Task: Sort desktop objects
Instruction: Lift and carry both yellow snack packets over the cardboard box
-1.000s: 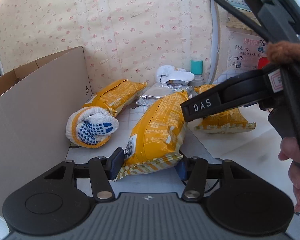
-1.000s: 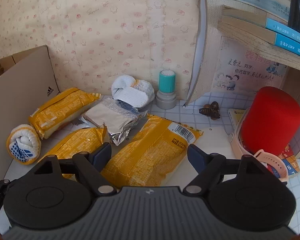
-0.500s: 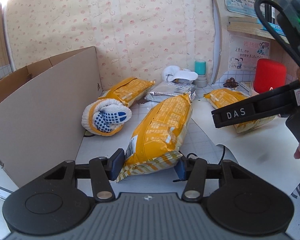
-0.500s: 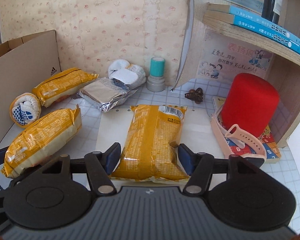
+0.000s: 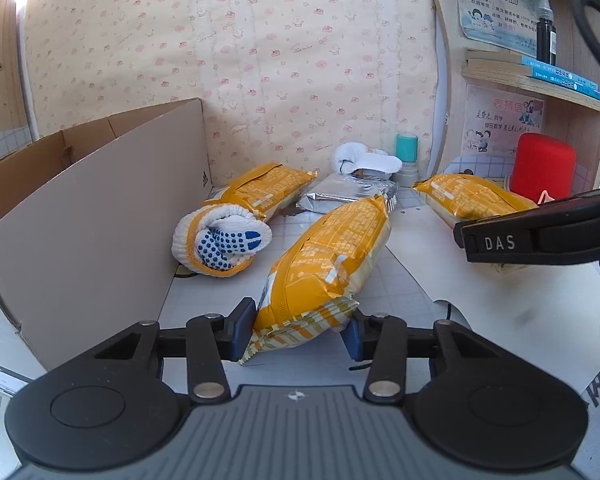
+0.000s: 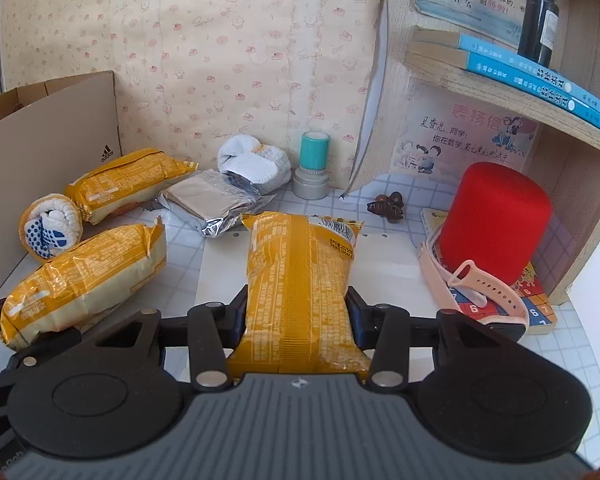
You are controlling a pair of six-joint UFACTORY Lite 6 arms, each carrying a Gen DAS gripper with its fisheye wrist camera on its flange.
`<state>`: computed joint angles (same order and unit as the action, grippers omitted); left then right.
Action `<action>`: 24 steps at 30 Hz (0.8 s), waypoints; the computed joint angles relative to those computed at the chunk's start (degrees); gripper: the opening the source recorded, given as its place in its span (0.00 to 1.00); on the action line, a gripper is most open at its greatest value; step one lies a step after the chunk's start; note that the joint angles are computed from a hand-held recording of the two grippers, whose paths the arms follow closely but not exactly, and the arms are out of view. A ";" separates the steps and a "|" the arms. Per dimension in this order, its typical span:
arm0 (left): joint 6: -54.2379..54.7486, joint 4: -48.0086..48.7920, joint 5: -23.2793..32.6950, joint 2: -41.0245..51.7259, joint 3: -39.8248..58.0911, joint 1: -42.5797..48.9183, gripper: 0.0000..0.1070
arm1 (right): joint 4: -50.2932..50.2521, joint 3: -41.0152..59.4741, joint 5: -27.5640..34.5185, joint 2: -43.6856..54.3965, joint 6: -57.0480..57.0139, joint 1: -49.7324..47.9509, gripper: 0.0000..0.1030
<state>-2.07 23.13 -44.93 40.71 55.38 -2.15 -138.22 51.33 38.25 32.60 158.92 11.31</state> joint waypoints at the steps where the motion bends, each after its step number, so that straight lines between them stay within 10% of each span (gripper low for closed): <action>1: -0.11 0.13 -0.46 -0.27 -0.38 0.22 0.44 | 0.13 -1.32 0.59 -1.17 0.29 0.58 0.44; 24: -5.72 6.58 -10.36 -19.38 -18.59 6.47 0.43 | 15.76 -21.05 9.18 -25.18 -5.66 14.99 0.44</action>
<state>-7.79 29.72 -55.29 21.32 36.79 4.32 -122.46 30.29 47.43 7.42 153.26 26.30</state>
